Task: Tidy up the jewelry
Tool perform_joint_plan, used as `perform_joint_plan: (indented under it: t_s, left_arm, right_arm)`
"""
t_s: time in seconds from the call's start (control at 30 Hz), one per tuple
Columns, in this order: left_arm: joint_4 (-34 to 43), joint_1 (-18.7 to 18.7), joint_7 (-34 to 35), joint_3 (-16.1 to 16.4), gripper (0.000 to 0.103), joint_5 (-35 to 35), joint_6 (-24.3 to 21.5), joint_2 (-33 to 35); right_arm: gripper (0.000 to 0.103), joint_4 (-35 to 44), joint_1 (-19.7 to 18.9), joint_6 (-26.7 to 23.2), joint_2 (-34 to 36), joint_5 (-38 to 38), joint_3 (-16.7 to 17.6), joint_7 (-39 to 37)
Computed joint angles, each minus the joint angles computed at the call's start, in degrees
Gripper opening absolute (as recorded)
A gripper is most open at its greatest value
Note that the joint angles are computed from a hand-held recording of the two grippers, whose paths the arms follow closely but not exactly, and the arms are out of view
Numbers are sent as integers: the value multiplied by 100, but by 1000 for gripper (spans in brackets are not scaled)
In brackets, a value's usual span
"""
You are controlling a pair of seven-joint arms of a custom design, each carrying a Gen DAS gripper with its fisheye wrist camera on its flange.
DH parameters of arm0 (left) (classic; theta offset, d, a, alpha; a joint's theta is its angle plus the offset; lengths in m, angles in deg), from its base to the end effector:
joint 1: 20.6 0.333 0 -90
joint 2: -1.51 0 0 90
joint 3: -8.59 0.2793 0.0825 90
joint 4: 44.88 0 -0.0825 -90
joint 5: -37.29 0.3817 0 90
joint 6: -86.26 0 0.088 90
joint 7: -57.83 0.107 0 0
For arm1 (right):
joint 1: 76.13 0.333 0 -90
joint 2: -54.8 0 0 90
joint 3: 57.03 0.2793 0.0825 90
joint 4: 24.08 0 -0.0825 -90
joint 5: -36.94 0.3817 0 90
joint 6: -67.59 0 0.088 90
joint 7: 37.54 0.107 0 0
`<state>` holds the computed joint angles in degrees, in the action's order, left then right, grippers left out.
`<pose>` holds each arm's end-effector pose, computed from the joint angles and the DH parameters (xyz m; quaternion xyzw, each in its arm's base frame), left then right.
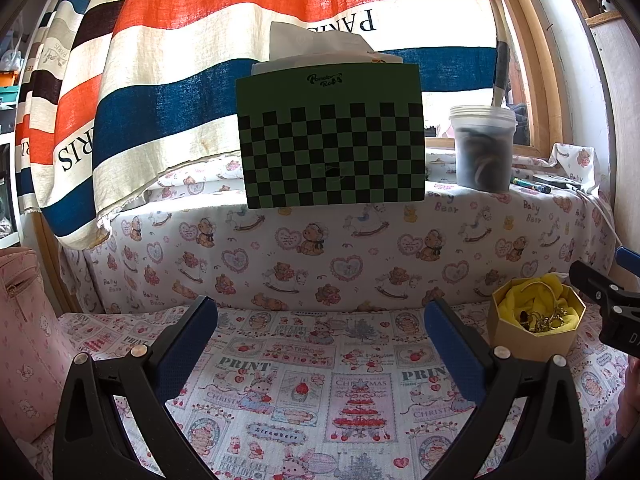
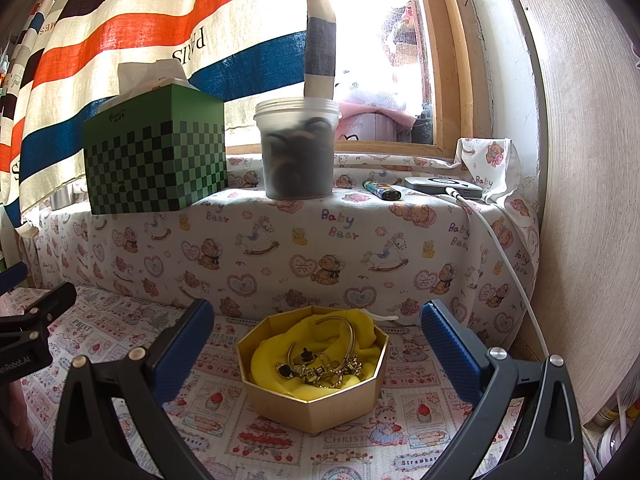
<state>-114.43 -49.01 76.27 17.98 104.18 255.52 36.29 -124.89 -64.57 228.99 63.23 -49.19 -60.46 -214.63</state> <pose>0.6658 -0.3330 0.4943 -0.5038 0.6258 -0.4389 0.4024 0.6198 0.1402 0.5095 -0.5163 0.6310 -0.4500 0.3643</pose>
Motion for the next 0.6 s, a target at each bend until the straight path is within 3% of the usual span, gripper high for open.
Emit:
perform_joint_plan:
  t_s: [0.6]
  left_arm:
    - [7,2,26,0,103,-54,7,16]
  right_arm:
    - [103,3,1,5,3,10,-3,-13]
